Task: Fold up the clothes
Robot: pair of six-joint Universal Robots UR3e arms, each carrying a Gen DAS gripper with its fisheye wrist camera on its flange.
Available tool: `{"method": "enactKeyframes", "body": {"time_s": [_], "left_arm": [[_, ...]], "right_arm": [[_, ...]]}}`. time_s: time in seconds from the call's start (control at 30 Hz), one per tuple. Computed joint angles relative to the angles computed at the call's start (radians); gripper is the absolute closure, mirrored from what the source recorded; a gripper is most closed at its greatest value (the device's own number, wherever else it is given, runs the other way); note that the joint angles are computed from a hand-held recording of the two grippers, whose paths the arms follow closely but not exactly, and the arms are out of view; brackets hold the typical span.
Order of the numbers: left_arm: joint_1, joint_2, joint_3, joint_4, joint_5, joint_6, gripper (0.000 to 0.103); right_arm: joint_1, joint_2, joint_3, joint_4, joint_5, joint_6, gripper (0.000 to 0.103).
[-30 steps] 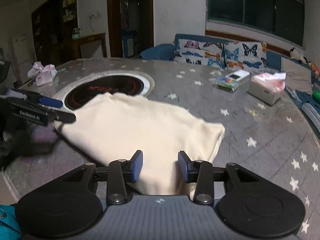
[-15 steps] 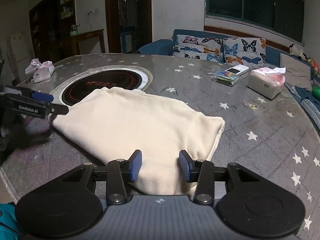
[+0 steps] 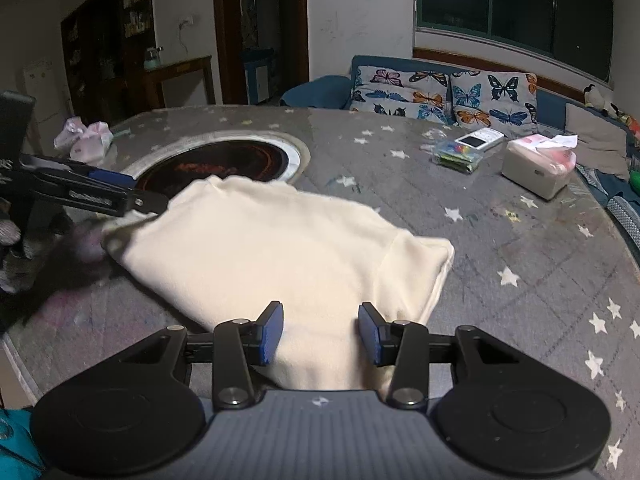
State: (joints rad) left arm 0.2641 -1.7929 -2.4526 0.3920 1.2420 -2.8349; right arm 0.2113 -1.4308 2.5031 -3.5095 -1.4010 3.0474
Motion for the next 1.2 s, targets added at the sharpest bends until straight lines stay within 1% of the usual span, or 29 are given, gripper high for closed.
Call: {"method": "enactKeyframes", "body": {"time_s": [0.13, 0.23, 0.37, 0.57, 0.7, 0.77, 0.93, 1.1, 1.2], "left_arm": [[-0.049, -0.079, 0.087, -0.006, 0.054, -0.006, 0.022], [-0.091, -0.131, 0.152, -0.017, 0.124, -0.012, 0.022], [-0.095, -0.143, 0.191, -0.056, 0.138, -0.012, 0.022], [-0.087, -0.114, 0.19, -0.076, 0.093, -0.01, 0.022], [-0.124, -0.171, 0.251, -0.089, 0.123, -0.012, 0.022], [-0.131, -0.196, 0.274, -0.095, 0.135, -0.016, 0.02], [-0.099, -0.158, 0.249, -0.092, 0.118, -0.012, 0.021], [-0.007, -0.068, 0.172, -0.116, 0.054, -0.03, 0.021], [0.049, -0.019, 0.125, -0.135, 0.02, -0.037, 0.021]], "right_arm": [[-0.013, 0.021, -0.053, 0.023, 0.011, -0.01, 0.061], [-0.024, 0.063, -0.11, 0.039, 0.011, -0.025, 0.061], [-0.064, 0.143, -0.204, 0.083, 0.011, -0.028, 0.061], [-0.122, 0.136, -0.203, 0.075, 0.046, 0.01, 0.061], [-0.132, 0.157, -0.219, 0.103, 0.042, 0.017, 0.061], [-0.138, 0.167, -0.218, 0.097, 0.049, 0.021, 0.062], [-0.092, 0.099, -0.22, 0.119, 0.008, -0.004, 0.061], [-0.01, 0.033, -0.226, 0.174, 0.001, -0.063, 0.061], [0.055, 0.033, -0.256, 0.209, 0.008, -0.097, 0.061]]}}
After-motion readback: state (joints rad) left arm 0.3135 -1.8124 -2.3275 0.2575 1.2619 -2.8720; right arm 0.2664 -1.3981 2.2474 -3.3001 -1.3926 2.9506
